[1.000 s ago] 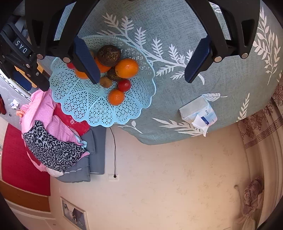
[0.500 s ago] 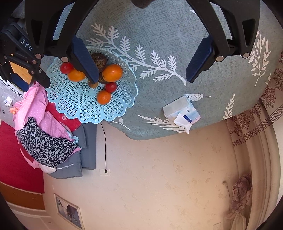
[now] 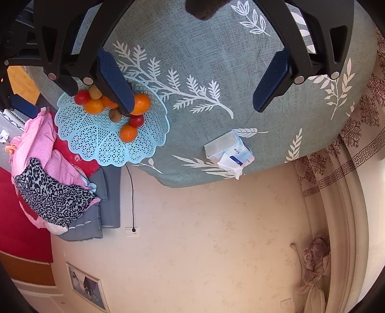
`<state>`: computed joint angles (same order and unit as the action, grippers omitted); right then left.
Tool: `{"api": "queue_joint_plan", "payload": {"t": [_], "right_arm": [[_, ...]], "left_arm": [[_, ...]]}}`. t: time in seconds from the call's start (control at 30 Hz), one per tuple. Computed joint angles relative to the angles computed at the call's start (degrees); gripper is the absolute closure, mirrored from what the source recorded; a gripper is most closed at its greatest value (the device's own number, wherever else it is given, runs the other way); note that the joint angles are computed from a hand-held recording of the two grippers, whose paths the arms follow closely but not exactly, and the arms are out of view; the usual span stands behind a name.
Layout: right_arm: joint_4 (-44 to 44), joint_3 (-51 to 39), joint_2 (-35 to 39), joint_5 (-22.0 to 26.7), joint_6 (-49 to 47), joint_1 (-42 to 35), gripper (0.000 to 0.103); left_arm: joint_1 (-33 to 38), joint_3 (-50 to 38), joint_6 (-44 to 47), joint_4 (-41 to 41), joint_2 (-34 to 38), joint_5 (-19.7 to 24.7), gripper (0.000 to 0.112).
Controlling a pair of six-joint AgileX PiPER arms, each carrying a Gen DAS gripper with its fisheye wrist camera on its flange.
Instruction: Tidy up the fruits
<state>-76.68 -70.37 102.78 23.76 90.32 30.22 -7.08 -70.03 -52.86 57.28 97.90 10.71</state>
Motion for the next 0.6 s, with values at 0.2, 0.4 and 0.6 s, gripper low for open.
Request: {"api": "queue_joint_plan", "payload": {"t": [0.2,0.4,0.6], "right_arm": [[3.38,-1.09,-0.96,2.34,-4.46,1.3,0.006],[3.46,-0.84,-1.73,3.0,-4.85,1.82,0.006],[3.29,-0.64,-2.34,3.66,-4.84,2.09,0.006]], "left_arm": [[0.13,1.39,-3.76,3.94,-1.11,0.0,0.014],[-0.4,2.58,-12.77,13.25,-1.84,1.29,0.015],[-1.11,3.66,-20.07,21.13,-2.35,3.17,0.015]]}}
